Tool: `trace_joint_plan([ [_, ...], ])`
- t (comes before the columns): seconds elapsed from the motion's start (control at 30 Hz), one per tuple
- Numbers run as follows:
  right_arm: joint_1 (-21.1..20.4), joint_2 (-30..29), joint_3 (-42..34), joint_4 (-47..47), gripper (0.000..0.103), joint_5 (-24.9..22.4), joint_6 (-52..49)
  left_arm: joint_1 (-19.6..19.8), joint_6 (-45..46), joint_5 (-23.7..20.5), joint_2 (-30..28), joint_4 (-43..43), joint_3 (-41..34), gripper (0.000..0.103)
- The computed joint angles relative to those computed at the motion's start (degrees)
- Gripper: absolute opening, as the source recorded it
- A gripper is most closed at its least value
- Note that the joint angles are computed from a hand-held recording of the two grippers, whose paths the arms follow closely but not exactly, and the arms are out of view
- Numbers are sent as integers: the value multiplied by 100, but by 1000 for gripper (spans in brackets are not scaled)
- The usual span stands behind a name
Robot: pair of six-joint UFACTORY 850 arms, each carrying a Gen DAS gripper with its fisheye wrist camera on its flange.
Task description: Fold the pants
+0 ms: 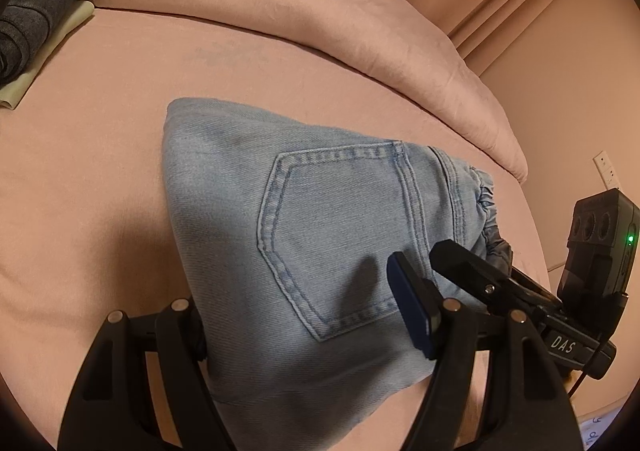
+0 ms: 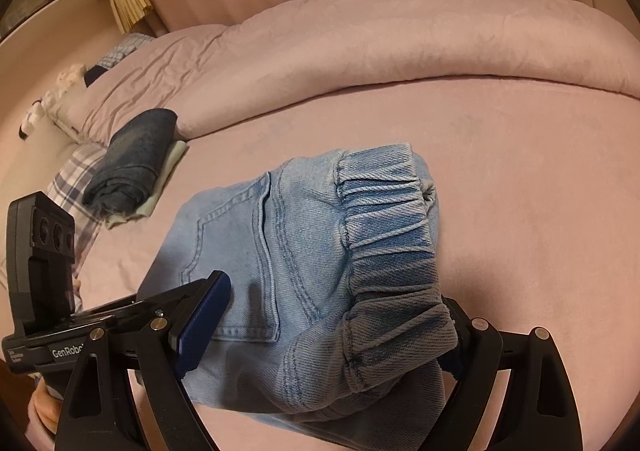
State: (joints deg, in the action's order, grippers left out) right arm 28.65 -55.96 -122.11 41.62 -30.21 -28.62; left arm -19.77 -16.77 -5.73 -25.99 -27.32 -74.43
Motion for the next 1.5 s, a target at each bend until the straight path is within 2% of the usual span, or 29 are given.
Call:
trace_joint_plan([
  [0.4, 22, -188, -281, -519, 91, -154, 425, -48, -2502, -263, -186, 2630, -220, 72],
  [0.5, 46, -237, -335, -990, 91, -147, 761, -75, -3393, -602, -289, 3619, -363, 74],
  [0.63, 55, -268, -343, -1639, 91, -100, 1238, -113, -3983, -947, -374, 4305, -493, 75],
  [0.8, 76, 118, 230, -2364, 91, 449, 1629, -280, -5243, -1681, -428, 5872, -715, 79],
  [0.87, 93, 456, 733, -2608, 91, 1011, 1798, -364, -5620, -1880, -421, 6383, -751, 85],
  [0.9, 97, 591, 939, -2462, 91, 1269, 1621, -385, -5760, -1894, -394, 6560, -706, 94],
  [0.93, 107, 677, 1078, -2484, 91, 1416, 1591, -399, -5738, -1900, -401, 6560, -705, 103],
  [1.0, 158, 615, 1018, -3076, 91, 1316, 2028, -400, -5227, -1918, -520, 6083, -791, 102],
  [1.07, 210, 229, 533, -3763, 91, 658, 2560, -397, -4904, -2083, -711, 5694, -936, 102],
  [1.1, 203, 44, 310, -3746, 91, 369, 2633, -392, -4867, -2108, -698, 5595, -881, 102],
  [1.2, 44, 37, 327, -2731, 91, 194, 2250, -411, -5264, -2176, -598, 5842, -792, 102],
  [1.3, 66, 403, 765, -2817, 91, 477, 2205, -589, -5903, -2820, -468, 6645, -836, 102],
  [1.37, 101, 754, 1156, -2884, 91, 705, 2089, -651, -6227, -2843, -231, 6877, -694, 102],
  [1.43, 105, 1151, 1611, -2510, 91, 952, 1661, -689, -6485, -2728, 5, 7029, -549, 102],
  [1.5, 128, 1532, 2016, -2412, 91, 1160, 1528, -802, -6636, -2894, 213, 7165, -492, 102],
])
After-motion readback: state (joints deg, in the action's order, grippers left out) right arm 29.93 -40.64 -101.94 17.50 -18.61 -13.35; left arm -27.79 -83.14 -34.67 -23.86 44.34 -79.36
